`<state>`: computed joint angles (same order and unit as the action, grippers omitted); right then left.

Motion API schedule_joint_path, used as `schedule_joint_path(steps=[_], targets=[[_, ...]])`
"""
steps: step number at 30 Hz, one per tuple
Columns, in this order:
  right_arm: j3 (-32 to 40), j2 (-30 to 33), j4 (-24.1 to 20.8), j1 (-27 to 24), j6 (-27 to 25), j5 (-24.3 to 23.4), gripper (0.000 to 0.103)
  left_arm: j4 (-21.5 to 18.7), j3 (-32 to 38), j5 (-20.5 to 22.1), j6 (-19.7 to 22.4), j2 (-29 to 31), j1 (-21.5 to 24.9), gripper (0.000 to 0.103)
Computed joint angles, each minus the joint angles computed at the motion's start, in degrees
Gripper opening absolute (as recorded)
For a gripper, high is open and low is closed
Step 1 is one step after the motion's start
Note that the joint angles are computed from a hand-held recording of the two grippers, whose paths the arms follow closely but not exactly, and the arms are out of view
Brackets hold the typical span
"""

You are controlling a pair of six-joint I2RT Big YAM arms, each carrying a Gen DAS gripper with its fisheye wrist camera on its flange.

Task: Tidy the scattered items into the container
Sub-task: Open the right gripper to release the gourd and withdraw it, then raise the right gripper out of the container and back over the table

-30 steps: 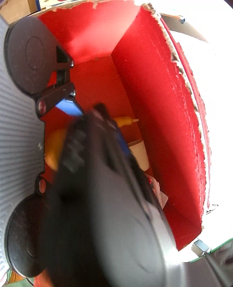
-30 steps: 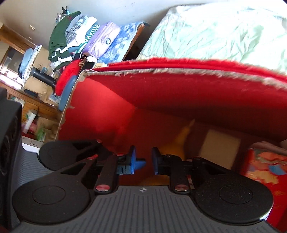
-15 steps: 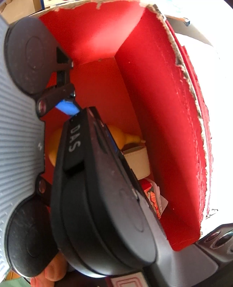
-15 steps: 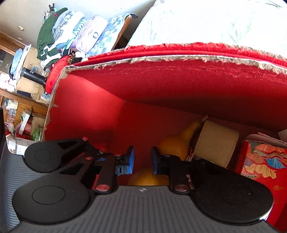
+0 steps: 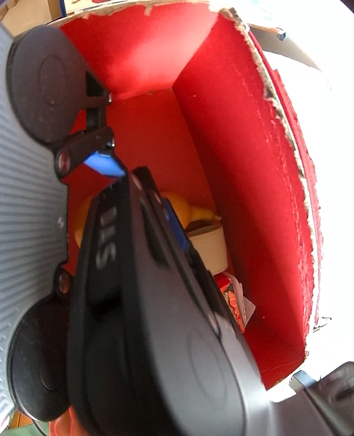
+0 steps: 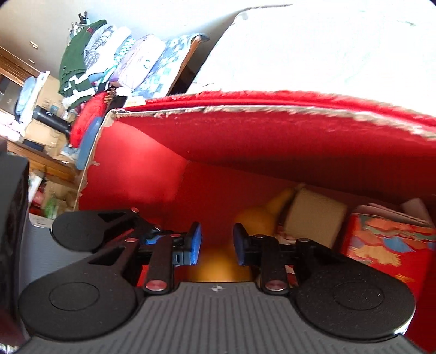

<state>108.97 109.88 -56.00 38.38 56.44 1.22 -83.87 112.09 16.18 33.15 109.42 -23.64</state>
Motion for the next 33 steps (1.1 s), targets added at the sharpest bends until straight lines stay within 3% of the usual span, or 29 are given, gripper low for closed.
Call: schedule_joint_path(steps=[3,8,11,17,26,33], targets=[[0.8,-0.5,-4.3,1.1,-0.1,4.8,0.032,0.6,-0.9,-0.9,-0.5,-0.7,-0.4,0.068],[-0.7,-1.2,-8.1,2.3,2.2,10.8,0.034,0.6,-0.3,-1.5,-0.4,-0.7,-0.5,0.069],[-4.1,-3.2,-4.4,2.2,5.0,11.6,0.033,0.3,-0.5,-2.0,-0.2,-0.8,-0.6,0.070],[-6.3,-4.4,-2.7,2.5,8.4,15.7,0.033,-1.3,2.2,-3.2,-1.1,0.9,-1.6,0.070],[-7.9,-5.4,-1.9,2.8,13.2,17.9,0.033,-2.4,3.5,-4.4,-0.6,2.7,-3.7,0.072],[-6.3,-4.5,-3.6,3.0,12.9,18.1,0.032,-3.1,4.2,-3.3,-2.7,3.3,-4.2,0.072]])
